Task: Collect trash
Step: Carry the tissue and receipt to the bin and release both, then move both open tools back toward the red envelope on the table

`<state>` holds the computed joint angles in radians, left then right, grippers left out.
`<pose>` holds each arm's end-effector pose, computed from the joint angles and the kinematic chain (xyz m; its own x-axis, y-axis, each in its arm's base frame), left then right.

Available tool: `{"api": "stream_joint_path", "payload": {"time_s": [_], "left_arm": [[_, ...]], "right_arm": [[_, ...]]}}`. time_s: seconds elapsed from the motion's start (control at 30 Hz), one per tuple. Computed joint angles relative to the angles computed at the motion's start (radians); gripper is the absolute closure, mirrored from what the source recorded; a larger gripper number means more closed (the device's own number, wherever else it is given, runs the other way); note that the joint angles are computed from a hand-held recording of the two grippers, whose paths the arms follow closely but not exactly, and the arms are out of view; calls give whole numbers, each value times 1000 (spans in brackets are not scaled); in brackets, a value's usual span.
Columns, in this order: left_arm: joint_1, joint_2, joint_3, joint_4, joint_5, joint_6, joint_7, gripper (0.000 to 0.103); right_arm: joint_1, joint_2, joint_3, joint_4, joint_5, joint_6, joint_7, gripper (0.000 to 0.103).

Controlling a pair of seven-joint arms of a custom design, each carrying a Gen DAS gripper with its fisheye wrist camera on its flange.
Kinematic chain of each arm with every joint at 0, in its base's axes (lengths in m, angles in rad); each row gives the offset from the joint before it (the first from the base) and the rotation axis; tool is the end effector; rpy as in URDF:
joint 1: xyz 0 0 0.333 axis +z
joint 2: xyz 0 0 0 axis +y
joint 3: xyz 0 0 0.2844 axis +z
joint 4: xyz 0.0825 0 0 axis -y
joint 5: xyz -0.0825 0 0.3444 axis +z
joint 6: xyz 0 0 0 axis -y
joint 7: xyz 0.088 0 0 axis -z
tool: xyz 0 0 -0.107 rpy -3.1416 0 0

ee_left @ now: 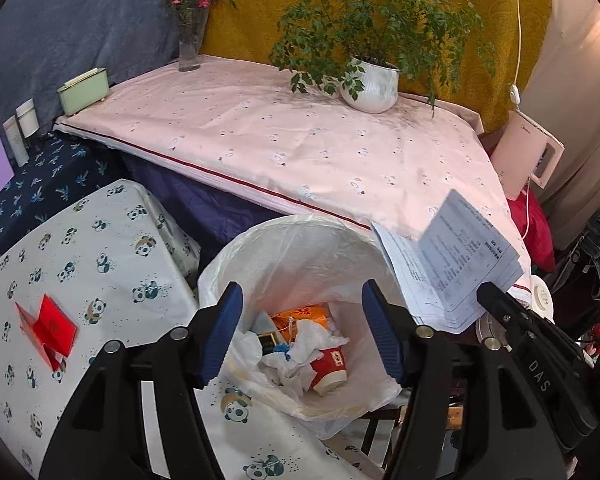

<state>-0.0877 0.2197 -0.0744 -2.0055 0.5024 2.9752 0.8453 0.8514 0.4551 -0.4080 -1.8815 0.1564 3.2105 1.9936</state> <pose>0.5853 -0.1268 0.4242 0.0594 -0.9912 0.1181 -0.7151 -0.1248 -0.6878 0.5700 0.2926 0.3937 0.1102 -0.9558 -0.2725 -0.6495 0.1383 -0.7477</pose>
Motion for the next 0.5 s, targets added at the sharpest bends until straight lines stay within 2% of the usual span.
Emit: {"api": "stream_joint_path", "payload": {"time_s": [0.2,0.27,0.3,0.37,0.43,0.5], "left_arm": [[-4,-40,42,-42,82,-5,-100,39],[4,-55,52,-61,114,-5,-139,35],[7,-62,59,-69,136,-5,-167,32],[17,-78,68,-88,184,1,-221,28],[35,-96,67,-109,210,3,-253,28],[50,-114,70,-128,250,-4,-299,28]], "right_arm": [[-90,47,131,97,-18,-43,-47,102],[-109,64,160,129,-28,-63,-53,99],[-102,72,154,141,-37,-70,-45,98],[-93,78,151,154,-53,-70,-31,81],[-77,77,138,154,-66,-59,-16,72],[-90,71,161,155,-71,-60,-26,72]]}}
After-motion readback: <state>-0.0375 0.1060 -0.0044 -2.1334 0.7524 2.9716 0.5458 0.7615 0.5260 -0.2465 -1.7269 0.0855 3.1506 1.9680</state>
